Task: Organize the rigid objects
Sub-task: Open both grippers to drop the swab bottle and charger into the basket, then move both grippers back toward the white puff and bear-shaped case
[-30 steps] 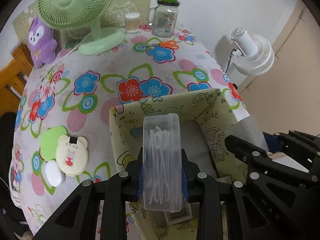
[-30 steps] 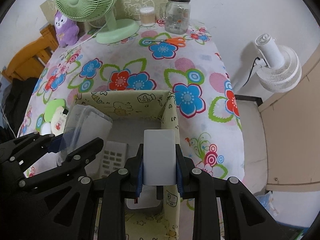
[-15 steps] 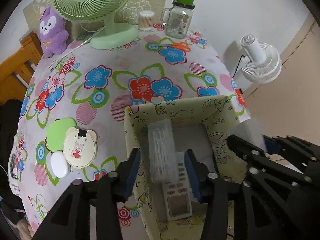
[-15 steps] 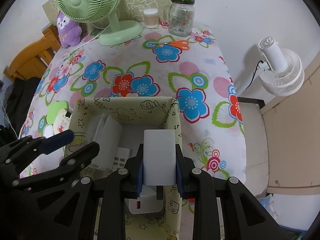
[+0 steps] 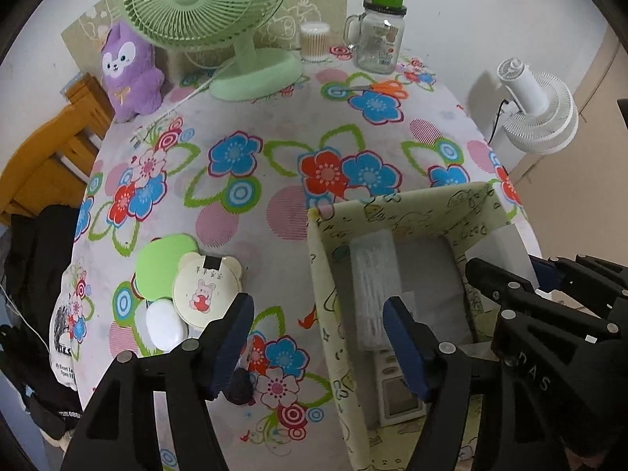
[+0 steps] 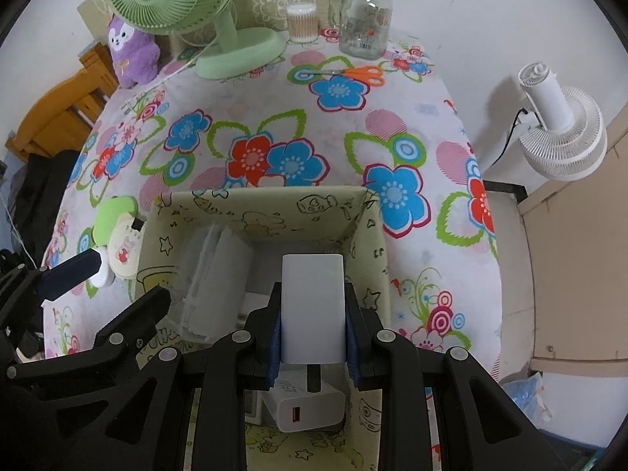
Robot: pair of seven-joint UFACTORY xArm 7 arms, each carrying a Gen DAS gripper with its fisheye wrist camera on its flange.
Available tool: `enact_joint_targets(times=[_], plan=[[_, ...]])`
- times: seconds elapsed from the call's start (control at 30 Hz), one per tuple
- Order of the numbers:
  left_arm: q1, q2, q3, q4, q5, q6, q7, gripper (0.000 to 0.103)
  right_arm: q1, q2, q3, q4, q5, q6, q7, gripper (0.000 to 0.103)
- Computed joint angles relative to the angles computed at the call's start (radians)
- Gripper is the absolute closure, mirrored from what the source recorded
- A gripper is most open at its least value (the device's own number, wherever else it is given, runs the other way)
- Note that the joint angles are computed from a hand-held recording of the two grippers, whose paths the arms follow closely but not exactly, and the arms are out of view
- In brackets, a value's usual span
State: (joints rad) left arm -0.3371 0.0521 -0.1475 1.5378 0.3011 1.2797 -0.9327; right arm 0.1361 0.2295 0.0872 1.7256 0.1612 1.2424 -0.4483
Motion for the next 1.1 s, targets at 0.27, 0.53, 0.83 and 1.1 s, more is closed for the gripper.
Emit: enact_joint_targets(times=[0.27,0.53,0.83,1.1], plan=[[0.001,0.0,0.0,-0.008,-0.012,0.006,0.022,0.033,0.012,-0.002,-0.003,-0.018,-0.039,-0.001,0.038,0.071],[0.012,-0.041,-0.002,-0.04,-0.022,-0.01,0.045,0.03,0.011,-0.03,-0.006,-0.039,-0.042,-0.01,0.084,0.052],[0.033,-0.12,-0.014,-0.099,-0.023,-0.037,0.072,0.025,0.011,-0.093,-0.009,-0.089,-0.039,-0.026,0.154,0.032],[0.055,-0.195,-0.032,-0.152,-0.011,-0.053,0.098,0.016,0.011,-0.171,-0.008,-0.152,-0.024,-0.052,0.191,0.026]])
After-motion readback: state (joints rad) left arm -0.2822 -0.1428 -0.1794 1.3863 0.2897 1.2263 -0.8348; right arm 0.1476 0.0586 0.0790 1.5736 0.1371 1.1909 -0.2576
